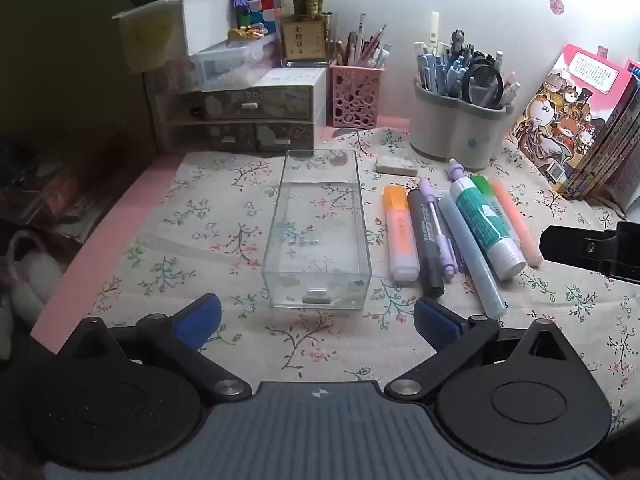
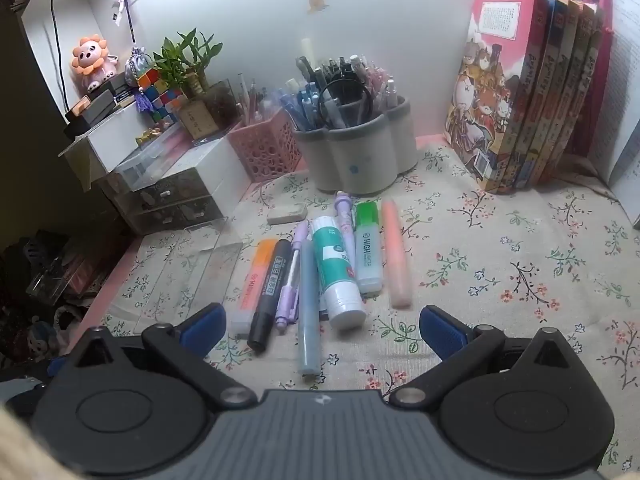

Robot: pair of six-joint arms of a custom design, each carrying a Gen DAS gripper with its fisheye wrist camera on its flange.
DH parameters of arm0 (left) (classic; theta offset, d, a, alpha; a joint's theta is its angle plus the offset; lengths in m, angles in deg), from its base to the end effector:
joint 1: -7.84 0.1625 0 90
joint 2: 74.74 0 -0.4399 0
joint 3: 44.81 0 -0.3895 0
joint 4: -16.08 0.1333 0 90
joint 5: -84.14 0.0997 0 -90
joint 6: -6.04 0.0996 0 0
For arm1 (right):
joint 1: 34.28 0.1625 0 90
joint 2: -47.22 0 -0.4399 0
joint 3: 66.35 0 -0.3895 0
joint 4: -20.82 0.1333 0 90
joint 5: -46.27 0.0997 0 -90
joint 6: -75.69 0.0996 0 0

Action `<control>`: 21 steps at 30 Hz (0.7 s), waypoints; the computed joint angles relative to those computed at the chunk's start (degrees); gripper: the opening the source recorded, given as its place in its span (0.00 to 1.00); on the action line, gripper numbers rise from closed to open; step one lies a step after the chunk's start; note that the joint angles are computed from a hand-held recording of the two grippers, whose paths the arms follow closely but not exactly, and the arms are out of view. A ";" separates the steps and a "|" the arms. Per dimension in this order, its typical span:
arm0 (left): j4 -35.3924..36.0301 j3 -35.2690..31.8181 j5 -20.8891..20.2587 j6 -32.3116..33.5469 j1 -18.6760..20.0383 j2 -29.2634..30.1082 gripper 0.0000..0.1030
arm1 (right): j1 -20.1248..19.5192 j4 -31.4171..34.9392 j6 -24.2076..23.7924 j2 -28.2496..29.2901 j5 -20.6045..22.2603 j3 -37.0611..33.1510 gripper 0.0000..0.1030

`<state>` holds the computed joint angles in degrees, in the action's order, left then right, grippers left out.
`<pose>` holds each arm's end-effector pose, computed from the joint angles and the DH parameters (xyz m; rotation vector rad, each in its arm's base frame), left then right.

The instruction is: Organize stationery

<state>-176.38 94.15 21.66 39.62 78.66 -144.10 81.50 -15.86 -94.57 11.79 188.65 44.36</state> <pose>0.0306 -0.4580 0.1890 0.9576 2.3408 -0.6606 0.2415 -0.3750 -0.0751 -0.2078 -2.2410 1.3324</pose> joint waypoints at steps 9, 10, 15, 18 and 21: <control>-2.63 -0.14 -2.18 3.58 1.26 -0.98 0.95 | 1.49 6.13 0.28 -0.93 1.96 -2.01 0.86; -2.55 0.48 -0.70 2.82 -0.06 -1.24 0.95 | 1.59 6.46 0.27 -0.96 2.23 -2.16 0.86; -2.41 1.62 -0.22 2.84 -1.17 -1.85 0.95 | 2.39 4.81 -1.02 -1.34 3.25 -1.47 0.86; -1.81 1.54 -0.37 2.46 -1.20 -2.05 0.95 | 2.03 4.81 -1.44 -1.19 2.80 -1.40 0.86; -1.38 1.28 -0.68 2.36 -0.88 -2.09 0.95 | 1.70 4.53 -1.43 -1.22 1.90 -1.28 0.86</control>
<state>-177.76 95.44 20.99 41.98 77.77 -146.18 83.21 -11.33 -95.99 10.58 190.54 43.08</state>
